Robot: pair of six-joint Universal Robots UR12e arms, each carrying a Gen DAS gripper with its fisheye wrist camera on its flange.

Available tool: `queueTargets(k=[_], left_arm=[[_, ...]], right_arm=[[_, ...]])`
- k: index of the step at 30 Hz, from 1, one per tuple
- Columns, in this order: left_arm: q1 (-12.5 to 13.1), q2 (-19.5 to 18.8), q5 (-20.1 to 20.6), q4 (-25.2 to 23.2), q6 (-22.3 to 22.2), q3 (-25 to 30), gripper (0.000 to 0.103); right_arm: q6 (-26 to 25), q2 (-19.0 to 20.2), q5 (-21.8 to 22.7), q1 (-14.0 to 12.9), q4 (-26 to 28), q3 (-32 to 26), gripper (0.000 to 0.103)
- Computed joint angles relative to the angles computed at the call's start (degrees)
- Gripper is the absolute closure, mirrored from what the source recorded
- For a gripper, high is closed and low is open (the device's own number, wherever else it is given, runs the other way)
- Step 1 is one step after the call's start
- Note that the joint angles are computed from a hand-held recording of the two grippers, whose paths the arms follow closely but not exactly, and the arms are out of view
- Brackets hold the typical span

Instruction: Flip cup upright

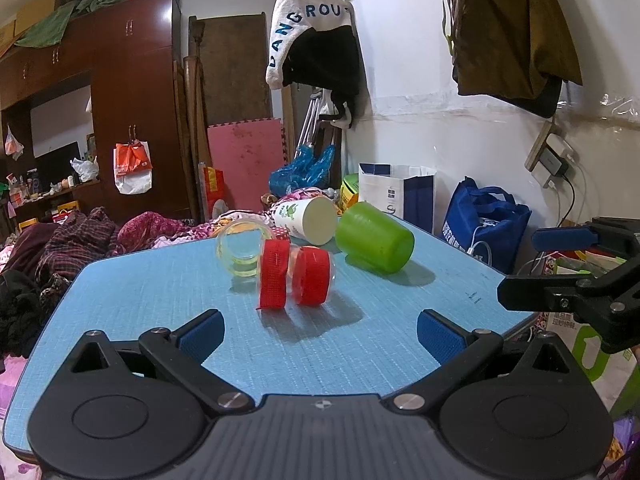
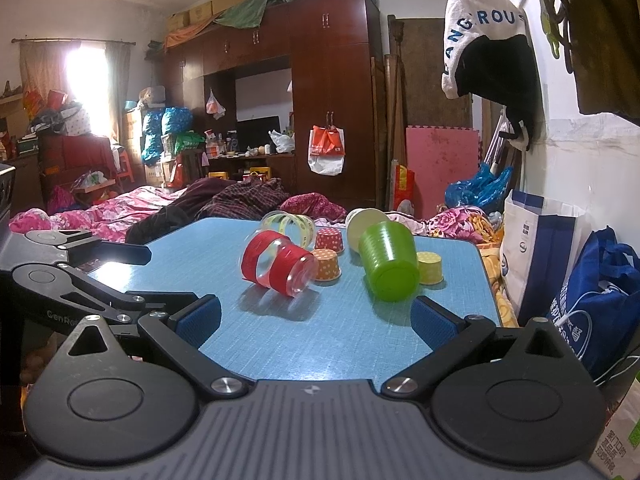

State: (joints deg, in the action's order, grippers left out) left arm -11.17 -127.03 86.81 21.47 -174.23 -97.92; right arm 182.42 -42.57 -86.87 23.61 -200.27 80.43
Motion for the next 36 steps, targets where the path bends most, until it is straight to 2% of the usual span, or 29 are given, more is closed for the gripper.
queueTargets(k=[13, 17, 19, 21, 23, 25, 27, 29, 30, 33, 36], left_arm=[[0.0, -0.1, -0.3, 0.2, -0.1, 0.0, 0.0], [1.2, -0.5, -3.4, 4.9, -2.0, -0.3, 0.0], [1.9, -1.0, -3.6, 7.6, -0.9, 0.0, 0.0], [2.3, -1.3, -1.9, 7.6, 0.9, 1.1, 0.0], [3.6, -1.4, -3.1, 6.1, 2.4, 2.6, 0.0], [5.1, -1.5, -6.0, 2.1, 3.8, 4.9, 0.0], [6.5, -1.7, -8.7, -5.9, 7.3, 8.3, 0.0], [7.3, -2.6, -8.5, -11.3, 10.7, 11.6, 0.0], [7.7, -3.1, -9.1, -14.2, 13.7, 13.2, 0.0], [9.6, -4.9, -16.0, -25.7, 25.6, 18.7, 0.0], [10.7, -7.0, -20.1, -36.3, 34.8, 24.6, 0.001]], right_arm=[[0.0, 0.0, 0.1, 0.0, 0.0, -0.1, 0.001], [0.0, 0.3, 0.9, 0.0, 0.2, -0.4, 0.001], [0.3, 0.6, 1.3, 0.0, 0.6, -0.9, 0.001], [1.9, 1.5, 0.9, 0.1, -0.3, -1.9, 0.001], [3.2, 2.4, -0.5, 0.3, -0.6, -3.3, 0.001], [4.7, 3.0, -1.2, 0.3, 0.8, -4.7, 0.001], [6.5, 3.4, -0.4, 0.0, 2.7, -5.8, 0.001], [8.4, 3.8, 0.5, -0.4, 4.3, -6.9, 0.001], [9.4, 4.0, 0.9, -0.6, 5.0, -7.5, 0.001], [11.4, 4.6, 2.5, -1.4, 8.9, -9.8, 0.001], [13.3, 5.0, 2.8, -1.9, 13.8, -12.2, 0.001]])
